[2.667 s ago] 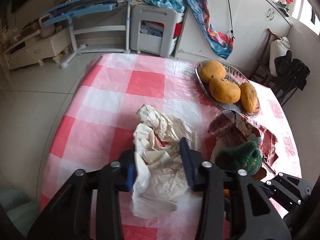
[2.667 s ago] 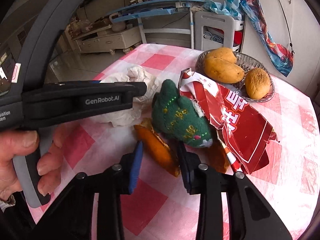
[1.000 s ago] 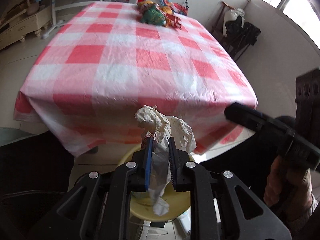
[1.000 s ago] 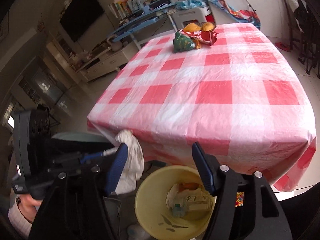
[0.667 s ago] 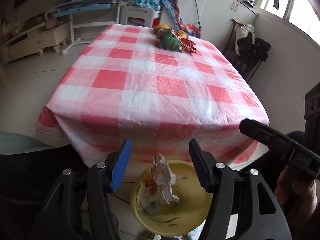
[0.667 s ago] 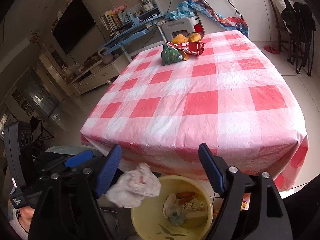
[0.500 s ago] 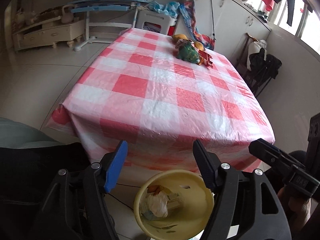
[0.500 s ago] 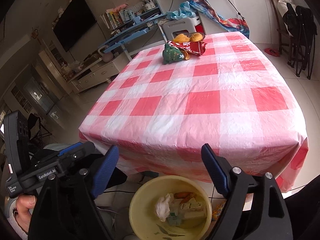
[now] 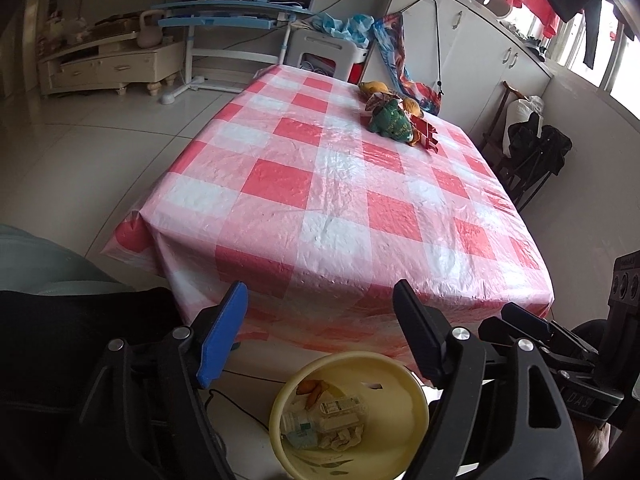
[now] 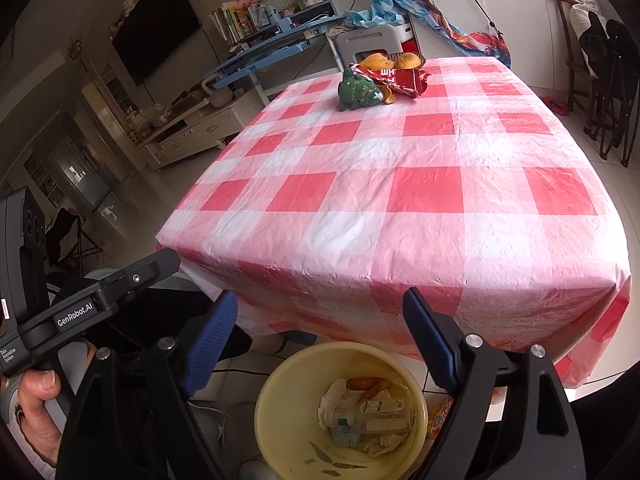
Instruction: Collect trash
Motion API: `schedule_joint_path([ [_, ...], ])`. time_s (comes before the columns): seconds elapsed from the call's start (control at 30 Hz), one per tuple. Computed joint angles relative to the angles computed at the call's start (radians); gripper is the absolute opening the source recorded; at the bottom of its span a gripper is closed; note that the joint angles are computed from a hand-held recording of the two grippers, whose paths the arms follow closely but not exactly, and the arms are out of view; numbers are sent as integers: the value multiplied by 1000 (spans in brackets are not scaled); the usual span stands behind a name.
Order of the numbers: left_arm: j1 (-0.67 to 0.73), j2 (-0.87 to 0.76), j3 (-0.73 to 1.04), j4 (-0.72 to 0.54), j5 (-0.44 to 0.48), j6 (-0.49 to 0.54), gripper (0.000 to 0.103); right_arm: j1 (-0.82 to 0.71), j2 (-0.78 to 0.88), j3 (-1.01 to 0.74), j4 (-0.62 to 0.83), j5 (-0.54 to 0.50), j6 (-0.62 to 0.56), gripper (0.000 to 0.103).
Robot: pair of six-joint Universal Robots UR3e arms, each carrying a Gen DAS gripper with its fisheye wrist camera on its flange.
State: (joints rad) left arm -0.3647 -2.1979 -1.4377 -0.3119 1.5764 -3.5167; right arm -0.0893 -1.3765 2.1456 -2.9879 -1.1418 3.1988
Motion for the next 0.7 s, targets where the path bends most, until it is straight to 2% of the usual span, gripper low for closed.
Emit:
schedule_joint_path([
  [0.53,3,4,-7,16,-1,-9,74,57,26,-35,22,-33,-37,81],
  [0.7,6,24,-24,47,-7,-14,75,38,28,-73,37,18,-17,81],
])
